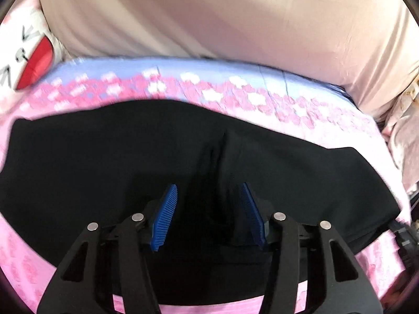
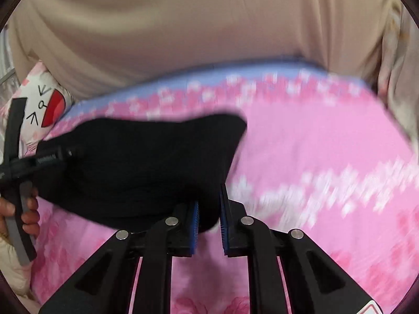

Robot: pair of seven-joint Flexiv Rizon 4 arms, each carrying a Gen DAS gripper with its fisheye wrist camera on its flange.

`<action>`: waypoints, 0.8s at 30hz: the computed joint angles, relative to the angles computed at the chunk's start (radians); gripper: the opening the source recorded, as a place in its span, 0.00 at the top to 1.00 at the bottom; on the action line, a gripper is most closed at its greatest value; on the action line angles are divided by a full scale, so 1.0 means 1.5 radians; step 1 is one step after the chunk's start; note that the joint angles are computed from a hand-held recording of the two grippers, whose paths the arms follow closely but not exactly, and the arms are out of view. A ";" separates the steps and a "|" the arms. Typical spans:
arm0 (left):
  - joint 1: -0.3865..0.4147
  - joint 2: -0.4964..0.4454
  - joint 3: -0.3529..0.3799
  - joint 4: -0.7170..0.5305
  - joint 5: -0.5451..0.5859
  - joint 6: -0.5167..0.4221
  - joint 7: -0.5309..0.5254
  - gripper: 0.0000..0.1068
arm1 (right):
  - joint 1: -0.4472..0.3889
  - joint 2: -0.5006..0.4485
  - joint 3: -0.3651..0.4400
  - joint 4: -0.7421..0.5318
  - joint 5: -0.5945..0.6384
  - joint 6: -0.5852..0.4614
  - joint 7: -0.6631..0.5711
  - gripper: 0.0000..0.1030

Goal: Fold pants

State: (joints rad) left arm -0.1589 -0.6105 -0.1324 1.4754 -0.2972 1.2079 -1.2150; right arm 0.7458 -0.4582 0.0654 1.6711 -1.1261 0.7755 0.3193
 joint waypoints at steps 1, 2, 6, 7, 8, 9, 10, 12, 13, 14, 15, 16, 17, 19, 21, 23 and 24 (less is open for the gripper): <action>-0.017 -0.002 0.027 -0.005 0.019 -0.001 -0.020 0.52 | -0.002 0.004 0.002 0.009 0.004 0.000 0.006 0.90; -0.028 -0.008 0.048 -0.016 0.045 -0.019 -0.049 0.50 | -0.009 0.002 0.007 0.017 0.022 0.002 0.000 0.90; -0.008 -0.007 0.028 0.019 0.033 0.013 -0.037 0.37 | -0.035 0.001 0.004 0.062 0.063 0.094 0.039 0.86; -0.014 -0.006 0.036 0.018 0.042 0.016 -0.042 0.37 | -0.036 0.003 0.006 0.061 0.071 0.094 0.029 0.82; -0.020 -0.004 0.044 0.017 0.051 0.015 -0.049 0.37 | -0.034 0.001 0.011 0.054 0.089 0.077 0.010 0.72; -0.016 0.001 0.040 0.017 0.050 0.007 -0.049 0.38 | -0.030 0.001 0.015 0.049 0.105 0.058 -0.003 0.64; -0.006 0.008 0.027 0.023 0.040 0.007 -0.041 0.38 | -0.027 0.008 0.017 0.054 0.112 0.057 0.000 0.63; 0.025 0.023 -0.015 0.036 0.001 0.015 -0.011 0.37 | -0.019 0.034 0.010 0.075 0.085 0.060 0.035 0.63; 0.040 0.030 -0.037 0.042 -0.020 0.018 0.010 0.31 | -0.015 0.053 0.006 0.087 0.055 0.059 0.062 0.63; 0.054 0.034 -0.060 0.040 -0.045 0.019 0.033 0.26 | -0.016 0.069 0.002 0.094 0.020 0.064 0.090 0.63; 0.053 0.031 -0.067 0.030 -0.058 0.021 0.042 0.16 | -0.022 0.077 0.001 0.093 -0.011 0.075 0.112 0.63; 0.048 0.027 -0.068 0.021 -0.067 0.023 0.044 0.13 | -0.036 0.079 -0.006 0.083 -0.053 0.110 0.130 0.63; 0.039 0.021 -0.064 0.008 -0.069 0.022 0.043 0.13 | -0.046 0.069 -0.009 0.063 -0.083 0.134 0.133 0.64; 0.002 -0.008 -0.028 -0.041 -0.039 0.001 0.022 0.13 | -0.056 0.034 -0.010 0.008 -0.091 0.156 0.092 0.64; -0.051 -0.046 0.044 -0.102 0.034 -0.034 -0.049 0.13 | -0.067 -0.030 -0.005 -0.067 -0.016 0.168 -0.027 0.70; -0.069 -0.068 0.073 -0.124 0.057 -0.058 -0.081 0.13 | -0.095 -0.094 0.023 -0.126 0.106 0.177 -0.145 0.76; -0.073 -0.082 0.085 -0.140 0.078 -0.084 -0.113 0.13 | -0.115 -0.125 0.043 -0.148 0.180 0.170 -0.195 0.77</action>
State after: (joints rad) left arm -0.2680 -0.7331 -0.0046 1.2651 -0.1796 1.0818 -1.3839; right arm 0.5740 -0.6463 0.1304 1.4496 -0.8557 1.0308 0.0272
